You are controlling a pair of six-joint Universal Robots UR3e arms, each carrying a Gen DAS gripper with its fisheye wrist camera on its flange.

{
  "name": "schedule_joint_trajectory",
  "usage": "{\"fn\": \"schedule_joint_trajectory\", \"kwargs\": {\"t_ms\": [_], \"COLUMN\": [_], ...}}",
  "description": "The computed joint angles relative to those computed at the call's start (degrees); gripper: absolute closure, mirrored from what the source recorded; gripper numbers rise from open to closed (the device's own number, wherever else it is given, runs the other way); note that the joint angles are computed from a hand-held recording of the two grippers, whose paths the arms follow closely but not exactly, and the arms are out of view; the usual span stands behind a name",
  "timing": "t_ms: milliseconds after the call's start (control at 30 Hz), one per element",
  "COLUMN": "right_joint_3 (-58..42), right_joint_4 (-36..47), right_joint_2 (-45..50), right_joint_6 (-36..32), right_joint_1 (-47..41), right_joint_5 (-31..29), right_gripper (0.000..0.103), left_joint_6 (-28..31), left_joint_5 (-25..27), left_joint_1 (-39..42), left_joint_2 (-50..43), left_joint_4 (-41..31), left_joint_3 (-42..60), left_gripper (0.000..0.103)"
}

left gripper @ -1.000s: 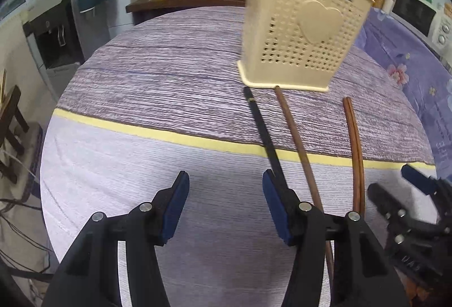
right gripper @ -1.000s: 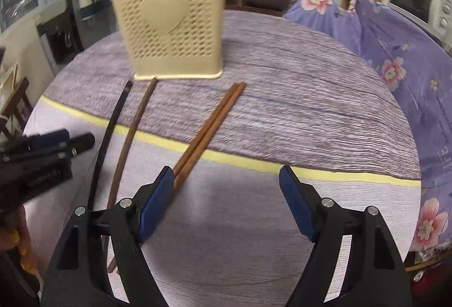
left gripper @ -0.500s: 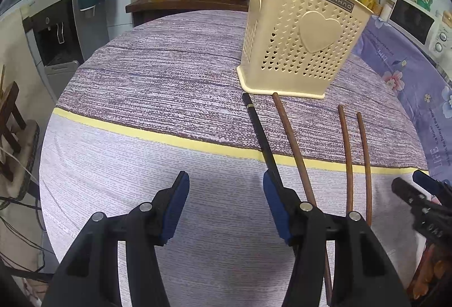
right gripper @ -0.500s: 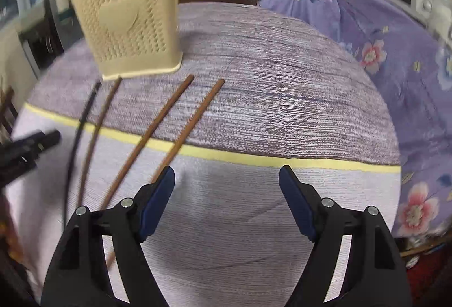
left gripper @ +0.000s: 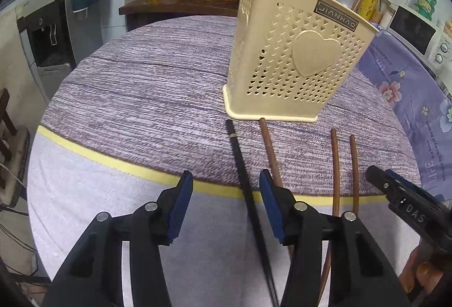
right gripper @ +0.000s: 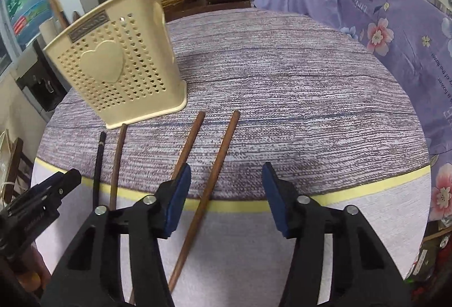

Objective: Organize utensils
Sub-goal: 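Close the left tool on the black chopstick while the right tool grips a brown chopstick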

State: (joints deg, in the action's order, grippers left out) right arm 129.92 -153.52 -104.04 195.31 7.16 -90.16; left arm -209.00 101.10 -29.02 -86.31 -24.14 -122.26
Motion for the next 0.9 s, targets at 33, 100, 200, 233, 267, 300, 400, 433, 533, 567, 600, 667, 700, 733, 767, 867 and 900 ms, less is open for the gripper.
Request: {"fn": "schedule_joint_trajectory", "kwargs": {"t_ms": [33, 100, 200, 233, 267, 300, 400, 433, 533, 567, 600, 667, 700, 733, 767, 867, 900], "right_joint_3": [-1.65, -3.83, -6.57, -7.64, -8.11, -8.6, -10.3, -10.53, -12.52, -13.02, -13.43, -13.7, -13.78, -13.92, -13.98, -12.91, -12.3], "right_joint_4": [0.17, 0.79, 1.05, 1.3, 1.35, 1.4, 0.24, -0.15, -0.96, -1.21, -1.39, -1.66, -1.72, -1.66, -1.88, -3.55, -4.13], "right_joint_2": [2.35, 5.31, 8.74, 10.17, 11.05, 11.98, 14.61, 15.15, 17.86, 18.51, 19.02, 19.25, 19.26, 19.27, 19.39, 19.13, 18.81], "right_joint_6": [1.02, 1.97, 3.93, 4.37, 4.58, 4.8, 5.12, 5.1, 4.77, 4.56, 4.27, 3.99, 4.0, 3.93, 3.93, 4.6, 4.9], "right_joint_1": [0.78, 1.2, 2.85, 3.32, 3.22, 3.12, 4.42, 4.63, 5.46, 5.48, 5.37, 3.99, 3.36, 2.93, 2.39, 1.7, 1.38], "right_joint_5": [-1.1, -2.21, -4.23, -5.03, -4.97, -4.76, -6.94, -7.4, -9.29, -9.64, -9.91, -8.74, -7.94, -7.41, -6.72, -5.58, -5.05], "right_gripper": [0.056, 0.061, 0.064, 0.066, 0.072, 0.074, 0.075, 0.076, 0.081, 0.085, 0.088, 0.092, 0.093, 0.093, 0.093, 0.094, 0.094], "left_joint_6": [-0.22, -0.73, -1.83, -2.12, -2.4, -2.73, -2.92, -2.8, -2.46, -2.05, -1.71, -1.39, -1.54, -1.52, -1.45, -1.02, -1.12], "left_joint_5": [0.13, 1.41, 1.15, 2.0, 2.41, 1.66, 1.66, 1.92, 2.67, 2.94, 3.31, 3.18, 3.05, 2.78, 2.39, 0.88, 0.13], "left_joint_1": [-0.22, -0.85, -0.38, -0.68, -0.65, -0.07, 0.09, -0.06, -0.4, -0.54, -0.63, -0.12, -0.08, 0.1, 0.31, 1.39, 1.91], "left_joint_2": [-1.42, -4.36, -6.28, -7.25, -8.03, -8.18, -8.59, -9.08, -10.58, -11.19, -11.67, -12.18, -12.49, -12.57, -12.63, -12.4, -12.0], "left_joint_4": [-0.07, -1.32, -0.89, -1.14, -1.44, -1.41, -1.1, -1.5, -2.94, -3.62, -4.04, -4.24, -4.35, -4.53, -4.61, -3.17, -2.33], "left_joint_3": [1.17, 3.89, 4.96, 5.72, 6.25, 6.1, 6.42, 7.11, 9.43, 10.43, 11.12, 11.73, 12.08, 12.31, 12.49, 11.61, 10.83], "left_gripper": [0.057, 0.06, 0.061, 0.062, 0.063, 0.066, 0.067, 0.068, 0.072, 0.073, 0.077, 0.082, 0.085, 0.089, 0.09, 0.093, 0.093]}}
